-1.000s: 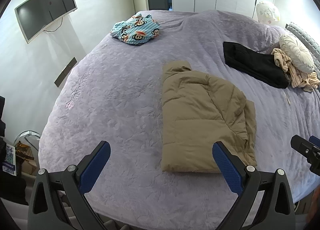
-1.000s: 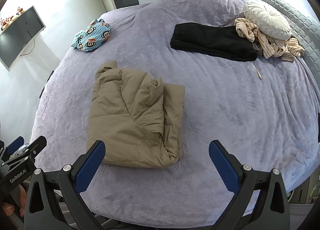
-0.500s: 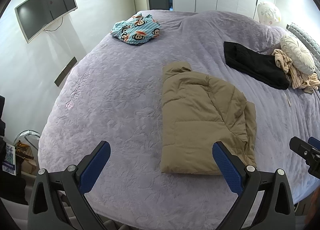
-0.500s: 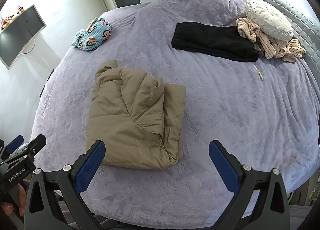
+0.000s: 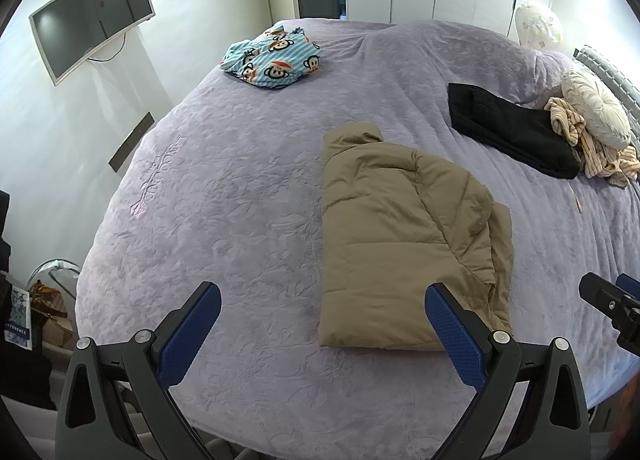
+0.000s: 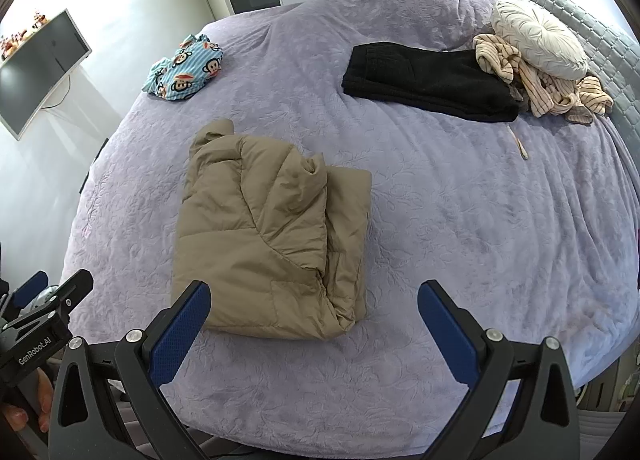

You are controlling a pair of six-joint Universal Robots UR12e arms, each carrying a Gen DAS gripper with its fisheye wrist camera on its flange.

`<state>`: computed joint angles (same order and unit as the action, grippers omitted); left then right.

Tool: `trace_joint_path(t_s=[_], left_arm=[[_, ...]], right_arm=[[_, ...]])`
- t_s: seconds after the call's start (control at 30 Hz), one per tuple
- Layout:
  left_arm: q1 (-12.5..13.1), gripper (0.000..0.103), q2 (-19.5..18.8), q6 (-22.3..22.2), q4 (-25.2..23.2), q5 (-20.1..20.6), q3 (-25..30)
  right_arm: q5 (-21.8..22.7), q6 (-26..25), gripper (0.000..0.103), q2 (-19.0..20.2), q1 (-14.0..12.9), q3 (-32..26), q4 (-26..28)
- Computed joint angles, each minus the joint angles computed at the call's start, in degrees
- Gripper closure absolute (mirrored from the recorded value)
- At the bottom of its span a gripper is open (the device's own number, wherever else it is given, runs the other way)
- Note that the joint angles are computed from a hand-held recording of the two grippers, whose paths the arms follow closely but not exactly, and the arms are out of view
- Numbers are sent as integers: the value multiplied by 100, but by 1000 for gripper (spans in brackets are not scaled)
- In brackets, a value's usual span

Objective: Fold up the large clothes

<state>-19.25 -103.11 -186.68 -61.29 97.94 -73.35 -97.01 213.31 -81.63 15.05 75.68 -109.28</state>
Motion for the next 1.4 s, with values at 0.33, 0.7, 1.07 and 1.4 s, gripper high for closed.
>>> trace_joint_path(t_s=[0.33, 0.7, 1.07, 1.4], left_arm=[[-12, 1, 17, -62, -11, 30, -38], [-6, 1, 59, -109, 0, 39, -99], [-17, 1, 105, -161, 9, 89, -160], [-11, 1, 125, -198, 11, 115, -181]], right_arm=[[14, 16, 0, -2, -3, 13, -9], [0, 42, 0, 3, 31, 37, -21], [27, 26, 0, 8, 22, 21, -12], [12, 45, 0, 16, 47, 16, -14]])
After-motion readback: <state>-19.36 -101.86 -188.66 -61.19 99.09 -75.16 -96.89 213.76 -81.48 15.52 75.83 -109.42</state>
